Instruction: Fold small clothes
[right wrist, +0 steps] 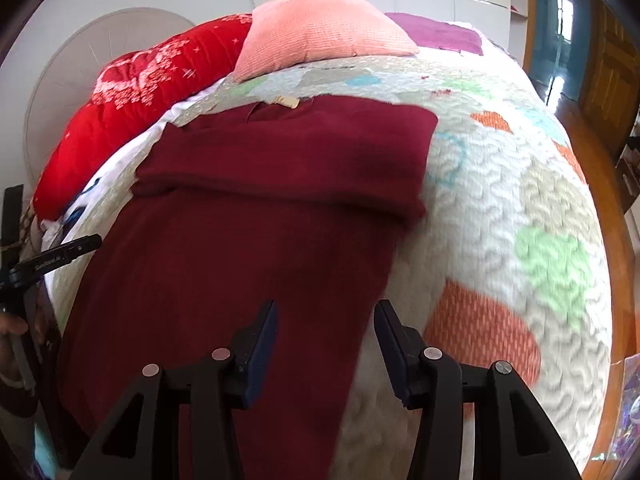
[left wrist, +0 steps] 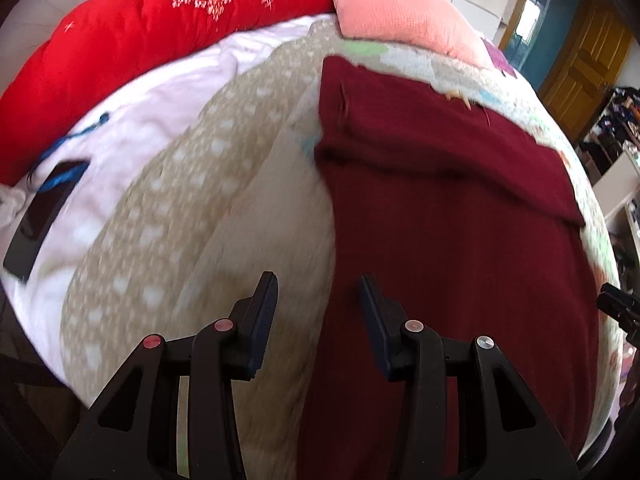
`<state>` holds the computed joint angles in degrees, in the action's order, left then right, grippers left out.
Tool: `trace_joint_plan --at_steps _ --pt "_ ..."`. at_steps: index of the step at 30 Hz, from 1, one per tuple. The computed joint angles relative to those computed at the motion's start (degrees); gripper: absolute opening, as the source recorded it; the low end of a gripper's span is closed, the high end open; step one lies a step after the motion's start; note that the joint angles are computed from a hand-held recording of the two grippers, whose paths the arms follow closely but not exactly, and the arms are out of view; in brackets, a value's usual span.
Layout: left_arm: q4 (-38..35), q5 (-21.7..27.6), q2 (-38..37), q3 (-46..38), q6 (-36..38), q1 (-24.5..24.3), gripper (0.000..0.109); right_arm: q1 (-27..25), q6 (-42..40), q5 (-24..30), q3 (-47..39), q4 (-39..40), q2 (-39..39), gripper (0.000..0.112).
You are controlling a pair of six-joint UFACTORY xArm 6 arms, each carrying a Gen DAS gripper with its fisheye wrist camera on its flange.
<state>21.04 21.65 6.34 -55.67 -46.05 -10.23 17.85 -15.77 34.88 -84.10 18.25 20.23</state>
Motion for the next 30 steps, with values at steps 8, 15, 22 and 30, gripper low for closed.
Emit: trace_joint_plan --at_steps 8,15,22,30 --pt "-20.5 -0.5 -10.8 12.5 15.4 -2.7 0.043 -1.5 -11.5 5.6 12.7 11.0 -10.1 0.048" --pt "-26.7 0.8 -17.1 19.5 18.4 -6.2 0.045 -4.2 -18.6 13.3 21.6 17.2 -18.4 0.052" --pt "-30.6 0.4 -18.0 21.6 21.0 -8.2 0.057 -7.6 -23.4 21.7 25.6 22.7 -21.9 0.058" --pt "-28.9 0.0 -14.9 19.4 20.0 -9.5 0.075 -9.9 -26.5 25.9 26.0 32.7 -20.1 0.061"
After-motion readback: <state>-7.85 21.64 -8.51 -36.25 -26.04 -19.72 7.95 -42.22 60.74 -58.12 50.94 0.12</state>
